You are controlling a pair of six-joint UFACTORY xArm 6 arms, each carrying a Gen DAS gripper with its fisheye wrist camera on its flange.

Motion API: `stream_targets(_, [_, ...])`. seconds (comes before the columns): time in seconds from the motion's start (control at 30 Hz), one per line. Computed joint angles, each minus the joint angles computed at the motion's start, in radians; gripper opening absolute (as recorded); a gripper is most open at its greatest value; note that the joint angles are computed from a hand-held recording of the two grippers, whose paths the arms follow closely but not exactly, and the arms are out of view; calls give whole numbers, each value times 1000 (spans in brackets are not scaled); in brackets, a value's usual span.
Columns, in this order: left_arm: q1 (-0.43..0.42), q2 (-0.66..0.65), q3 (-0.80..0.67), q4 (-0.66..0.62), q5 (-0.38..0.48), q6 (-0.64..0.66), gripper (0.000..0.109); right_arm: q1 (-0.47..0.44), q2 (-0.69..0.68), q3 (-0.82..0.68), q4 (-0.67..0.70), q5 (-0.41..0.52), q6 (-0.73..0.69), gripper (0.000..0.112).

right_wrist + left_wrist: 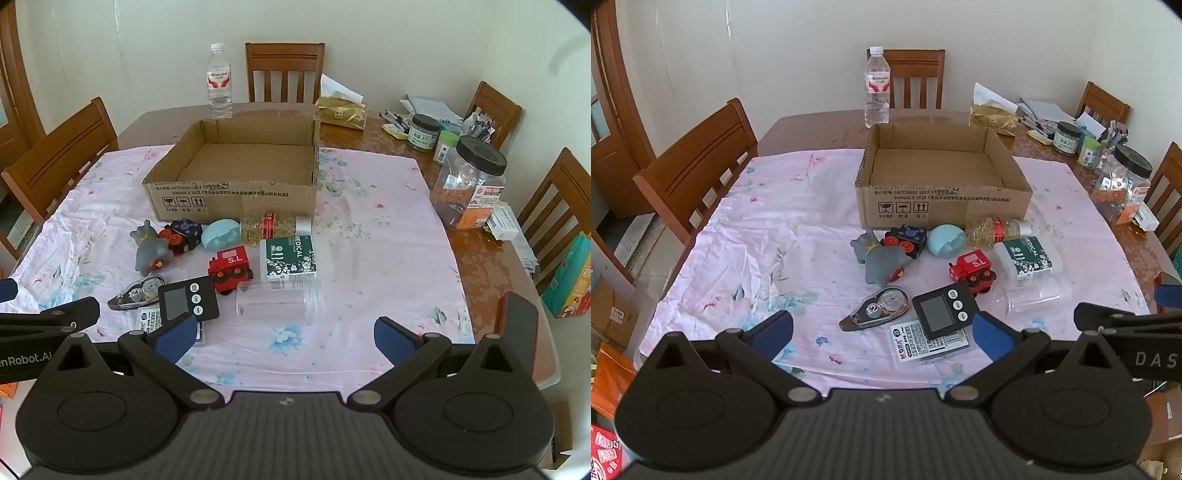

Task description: Organize rigid objects

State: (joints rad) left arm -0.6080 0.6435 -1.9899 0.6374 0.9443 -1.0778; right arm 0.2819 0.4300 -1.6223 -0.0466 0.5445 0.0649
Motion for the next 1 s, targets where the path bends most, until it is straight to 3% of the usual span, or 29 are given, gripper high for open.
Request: stream_targets(1.0, [-4,1,-2,-5,5,-9,102,5,-5,-7,-20,13,16,103])
